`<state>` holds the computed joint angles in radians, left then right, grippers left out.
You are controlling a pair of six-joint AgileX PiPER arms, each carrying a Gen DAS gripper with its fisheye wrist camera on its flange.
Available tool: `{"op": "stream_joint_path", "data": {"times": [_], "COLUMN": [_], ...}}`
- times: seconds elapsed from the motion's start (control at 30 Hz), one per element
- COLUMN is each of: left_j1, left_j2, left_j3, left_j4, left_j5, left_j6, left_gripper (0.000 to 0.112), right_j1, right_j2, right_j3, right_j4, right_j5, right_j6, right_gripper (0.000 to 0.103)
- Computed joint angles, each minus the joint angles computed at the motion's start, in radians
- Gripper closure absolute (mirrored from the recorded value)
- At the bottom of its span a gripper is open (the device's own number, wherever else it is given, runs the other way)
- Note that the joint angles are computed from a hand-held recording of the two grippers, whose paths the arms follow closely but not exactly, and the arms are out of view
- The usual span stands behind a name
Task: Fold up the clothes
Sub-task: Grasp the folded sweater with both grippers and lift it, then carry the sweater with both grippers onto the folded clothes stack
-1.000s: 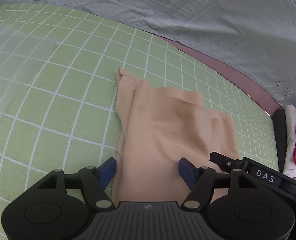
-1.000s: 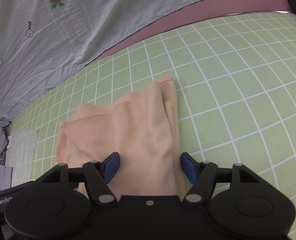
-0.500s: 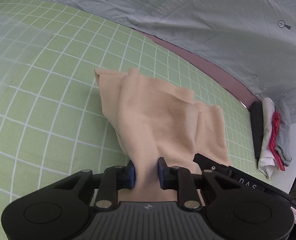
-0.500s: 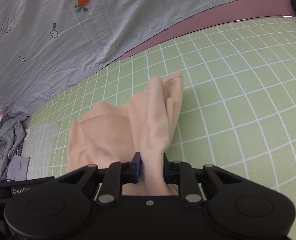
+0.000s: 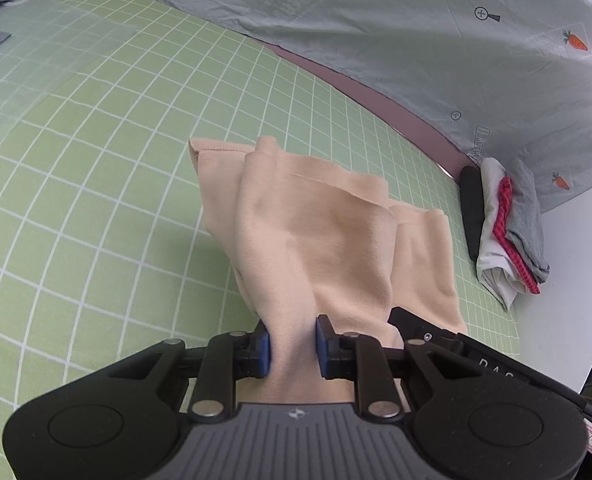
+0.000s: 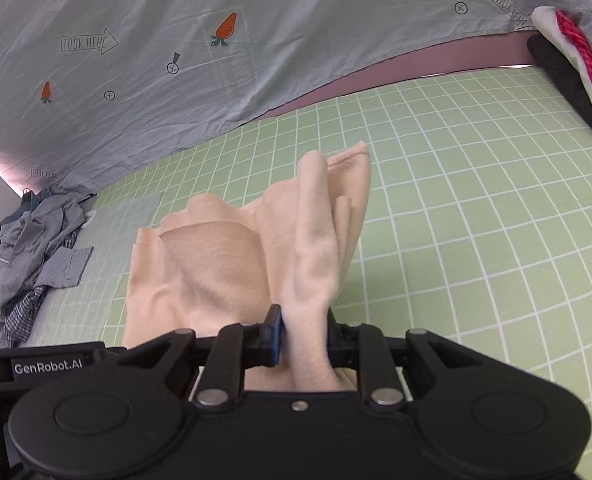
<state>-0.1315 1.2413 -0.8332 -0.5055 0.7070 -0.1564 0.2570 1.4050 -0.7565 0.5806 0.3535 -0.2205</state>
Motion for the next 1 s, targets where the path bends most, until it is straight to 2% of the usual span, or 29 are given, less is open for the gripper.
{"op": "stream_joint_path", "data": {"times": [0.1, 0.3, 0.4, 0.53, 0.63, 0.8, 0.87, 1.0], "left_j1": [-0.047, -0.168, -0.275, -0.402, -0.484, -0.640, -0.695, -0.774], "left_j2": [-0.042, -0.049, -0.022, 0.036, 0.106, 0.308, 0.417, 0.680], "left_j3": [0.033, 0.037, 0.007, -0.048, -0.107, -0.295, -0.416, -0.745], "left_j4": [0.009, 0.034, 0.085, 0.153, 0.184, 0.310, 0.395, 0.503], "left_j5": [0.003, -0.027, -0.033, -0.062, -0.091, -0.144, -0.149, -0.120], "left_j6": [-0.030, -0.078, -0.141, -0.221, -0.273, -0.453, -0.554, -0.730], "left_gripper": [0.089, 0.089, 0.089, 0.089, 0.089, 0.089, 0.089, 0.089], "right_j1": [-0.016, -0.003, -0.020, -0.120, -0.286, -0.675, -0.834, -1.074], "right_j2": [-0.103, -0.265, -0.344, -0.433, -0.470, -0.431, -0.359, -0.098], "right_j3": [0.074, 0.180, 0.190, 0.200, 0.214, 0.202, 0.175, 0.010], "right_j4": [-0.067, -0.262, -0.405, -0.420, -0.299, 0.000, 0.110, 0.272], "right_j5": [0.036, 0.050, 0.125, 0.220, 0.265, 0.358, 0.398, 0.481], "right_j6": [0.084, 0.315, 0.453, 0.437, 0.243, -0.257, -0.457, -0.807], "right_gripper": [0.084, 0.084, 0.084, 0.084, 0.084, 0.084, 0.084, 0.084]}}
